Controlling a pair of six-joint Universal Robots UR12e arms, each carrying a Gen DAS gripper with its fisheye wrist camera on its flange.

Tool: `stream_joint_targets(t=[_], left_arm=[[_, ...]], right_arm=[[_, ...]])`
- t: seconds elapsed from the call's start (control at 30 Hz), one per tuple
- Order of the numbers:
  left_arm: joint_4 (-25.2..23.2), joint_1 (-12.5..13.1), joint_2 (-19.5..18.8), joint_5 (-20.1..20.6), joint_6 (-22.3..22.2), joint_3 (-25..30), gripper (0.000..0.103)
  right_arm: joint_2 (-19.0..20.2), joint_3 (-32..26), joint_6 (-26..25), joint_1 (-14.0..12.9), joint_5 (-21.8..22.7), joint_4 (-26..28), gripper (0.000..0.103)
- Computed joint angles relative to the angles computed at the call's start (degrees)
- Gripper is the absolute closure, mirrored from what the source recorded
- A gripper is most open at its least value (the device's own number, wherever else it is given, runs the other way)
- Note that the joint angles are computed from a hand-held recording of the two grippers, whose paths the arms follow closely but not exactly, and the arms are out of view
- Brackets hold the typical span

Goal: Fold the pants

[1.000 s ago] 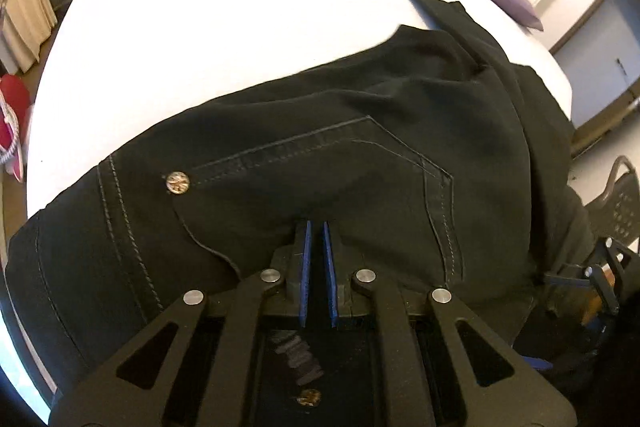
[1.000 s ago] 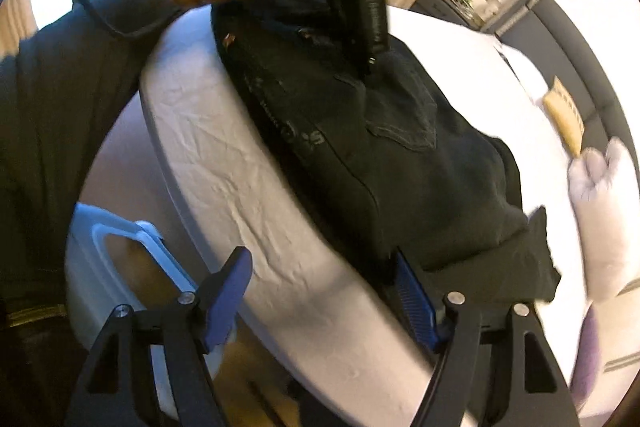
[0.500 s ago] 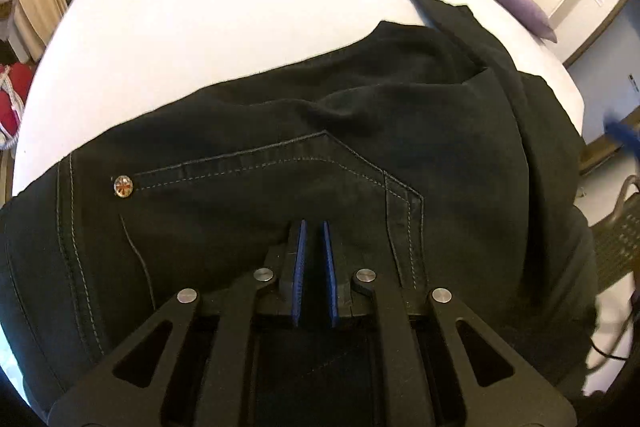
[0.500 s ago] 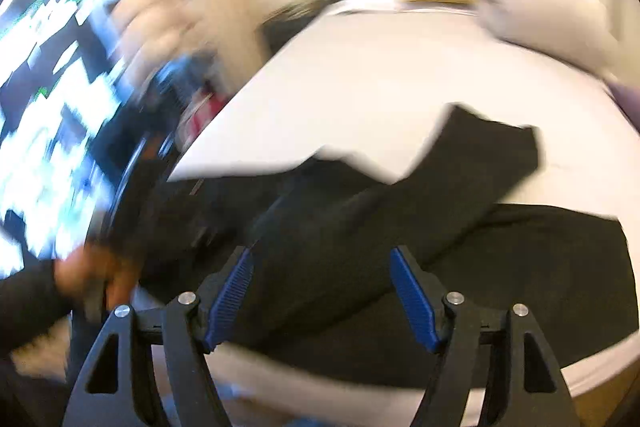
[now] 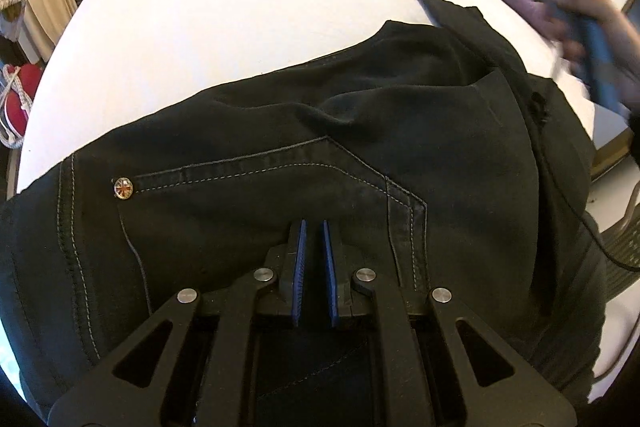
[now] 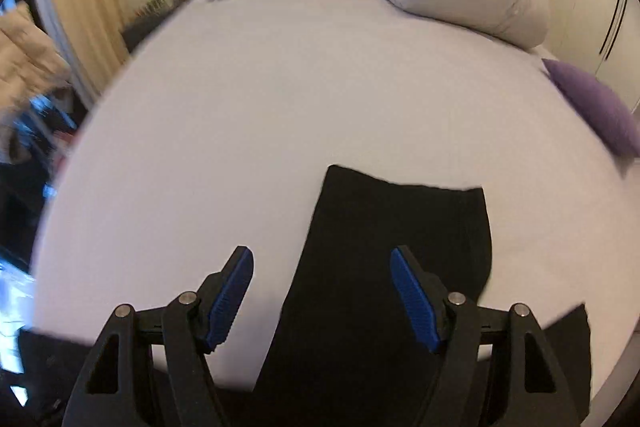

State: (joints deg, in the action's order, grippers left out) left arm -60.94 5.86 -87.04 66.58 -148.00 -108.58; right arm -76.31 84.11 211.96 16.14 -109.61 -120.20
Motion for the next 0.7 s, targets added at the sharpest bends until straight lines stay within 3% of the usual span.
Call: stream_joint_targets(t=[0.17,0.23,0.3,0.37,0.4,0.43,0.57,0.7], left_arm=[[-1.9,2.7,0.9,-1.1,3.1,-0.4,0.094],[-1.8,2.6,0.7,-1.2,2.8,-0.3,0.094],[-2.4,3.1,0.6,-1.7,3.1,-0.1,0.094],[-2.7,3.4,0.6,-1.9,3.5,0.0,0.094],[-2.6,3.4,0.6,-1.9,3.7,0.0,0.094],[-2.5,3.5,0.7,-1.8,3.9,-0.2,0.094],[-1.9,3.0,1.0,-0.9,4.3,-0.4,0.094],[-1.7,2.9,1.2,-0.5,4.1,-0.5,0.094]], right_arm=[[5.4,-4.9,4.7,-1.1,-1.3,9.5,0.029],[6.2,-5.1,6.1,-1.7,0.1,10.4,0.03],[5.7,-3.9,6.5,-1.9,0.7,7.8,0.031],[5.3,-3.0,5.1,-2.0,1.8,5.3,0.052],[5.1,-2.9,4.6,-1.9,1.2,5.3,0.078],[4.6,-2.7,4.9,-2.1,1.5,5.1,0.095],[-0.2,2.7,8.8,-2.9,2.8,-3.4,0.095],[-9.4,12.6,14.9,-3.2,2.1,-16.5,0.095]])
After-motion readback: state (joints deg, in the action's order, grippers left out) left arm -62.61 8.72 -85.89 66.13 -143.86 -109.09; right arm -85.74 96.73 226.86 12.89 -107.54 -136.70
